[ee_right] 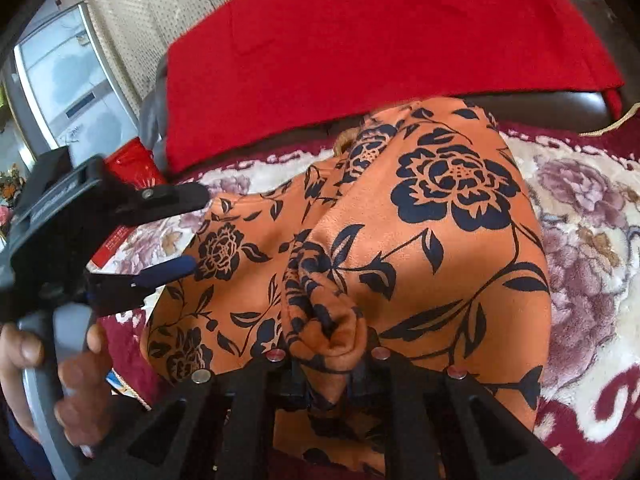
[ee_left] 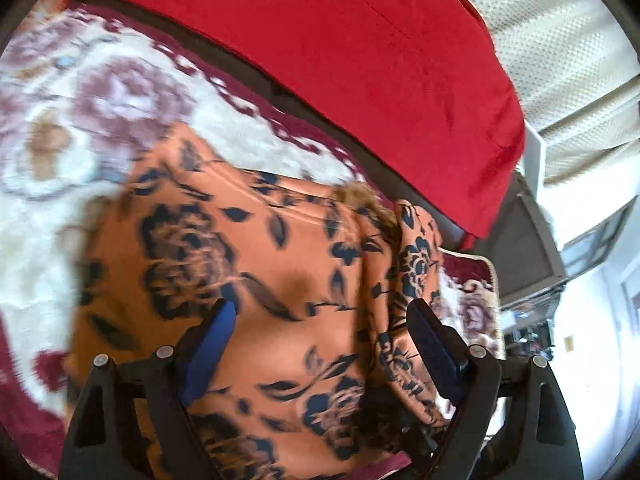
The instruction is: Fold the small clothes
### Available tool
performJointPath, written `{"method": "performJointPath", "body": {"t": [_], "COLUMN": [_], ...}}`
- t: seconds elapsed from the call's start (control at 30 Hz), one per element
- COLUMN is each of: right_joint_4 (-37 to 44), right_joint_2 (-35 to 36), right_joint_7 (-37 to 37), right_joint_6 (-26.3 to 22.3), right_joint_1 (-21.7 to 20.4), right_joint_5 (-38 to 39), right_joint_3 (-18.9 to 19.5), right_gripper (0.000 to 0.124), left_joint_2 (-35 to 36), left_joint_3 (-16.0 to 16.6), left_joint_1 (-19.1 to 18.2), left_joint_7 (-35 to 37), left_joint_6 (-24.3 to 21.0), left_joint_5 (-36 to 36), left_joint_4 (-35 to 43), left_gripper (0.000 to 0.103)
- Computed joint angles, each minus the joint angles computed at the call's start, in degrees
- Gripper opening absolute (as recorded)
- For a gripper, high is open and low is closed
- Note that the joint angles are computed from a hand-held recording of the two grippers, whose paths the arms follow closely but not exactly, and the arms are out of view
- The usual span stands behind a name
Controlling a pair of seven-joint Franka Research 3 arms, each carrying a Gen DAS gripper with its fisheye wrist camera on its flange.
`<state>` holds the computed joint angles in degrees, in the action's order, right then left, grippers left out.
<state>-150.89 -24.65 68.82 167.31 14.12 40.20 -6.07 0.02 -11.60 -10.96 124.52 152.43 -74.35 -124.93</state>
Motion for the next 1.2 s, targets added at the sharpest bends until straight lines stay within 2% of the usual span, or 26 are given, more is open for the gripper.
{"method": "performJointPath", "body": {"t": [0.13,0.33,0.4,0.43,0.47,0.5,0.53,0.57,0.7,0.8,0.87,0.97,1.07,1.13,1.2], "right_joint_4": [0.1,-2.2,-3.3,-3.6,-4.0,-4.8,-4.8,-5.1,-5.1,-3.7,-1.8,2.3,6.9,9.5,11.2], "right_joint_2": [-1.6,-4.5,-5.7,-6.1,-6.5,-6.9,-6.8,-7.1,-8.6,-10.1,-10.0,-6.2,0.8,6.1,9.7], "right_joint_7": [-2.0,-2.9,-3.0,-2.9,-2.9,-2.6,-2.5,-2.1,-0.7,-1.2,-2.2,-4.9,-8.4,-7.8,-5.1], "right_joint_6": [-1.6,0.7,1.7,2.0,2.2,2.9,3.2,3.3,3.2,3.3,2.9,1.6,-2.7,-6.0,-8.9], "right_joint_1": [0.4,1.0,1.1,1.2,1.1,1.2,1.4,1.3,1.6,4.1,7.1,13.7,18.7,18.2,16.5], "right_joint_5": [1.3,1.7,1.1,0.8,0.4,-0.1,-0.5,-1.0,-2.8,-2.8,-2.1,2.4,9.6,10.9,9.8], "right_joint_3": [-1.8,-0.9,-0.6,-0.6,-0.6,-0.1,-0.1,0.0,0.2,-0.6,-1.6,-4.6,-7.2,-6.4,-4.4], "right_gripper": [0.011,0.011,0.011,0.011,0.011,0.011,0.011,0.011,0.011,0.011,0.011,0.011,0.011,0.011,0.011], "left_joint_2": [5.3,11.5,12.2,12.8,12.9,13.0,13.0,12.4,8.2,4.2,3.0,4.4,9.8,11.9,11.2], "left_joint_3": [-1.3,-3.8,-4.8,-5.4,-6.2,-6.7,-6.6,-6.8,-8.1,-6.1,-3.7,-0.8,0.8,0.2,-1.7], "left_joint_1": [-0.2,-0.8,-0.6,-0.4,0.2,0.5,0.0,-0.2,1.2,1.3,1.9,3.4,5.5,6.7,8.9], "left_joint_7": [-1.6,-10.4,-13.6,-13.7,-12.4,-11.9,-12.9,-12.6,-2.3,5.6,8.3,7.2,-0.4,-2.7,1.0], "left_joint_6": [-4.8,-6.5,-6.8,-6.2,-6.0,-6.8,-6.9,-5.6,-3.3,-2.1,-2.9,-3.7,-5.8,-6.6,-6.5], "left_joint_5": [0.8,16.5,19.8,20.2,19.3,20.0,23.2,24.9,18.5,15.1,14.2,17.1,25.0,27.8,24.5], "left_joint_4": [7.3,16.2,17.2,17.8,17.9,18.4,18.7,18.2,16.1,14.1,13.1,12.2,13.2,13.6,12.8], "left_gripper": [0.088,0.088,0.088,0.084,0.060,0.029,0.020,0.016,0.014,0.014,0.014,0.014,0.014,0.014,0.014]}}
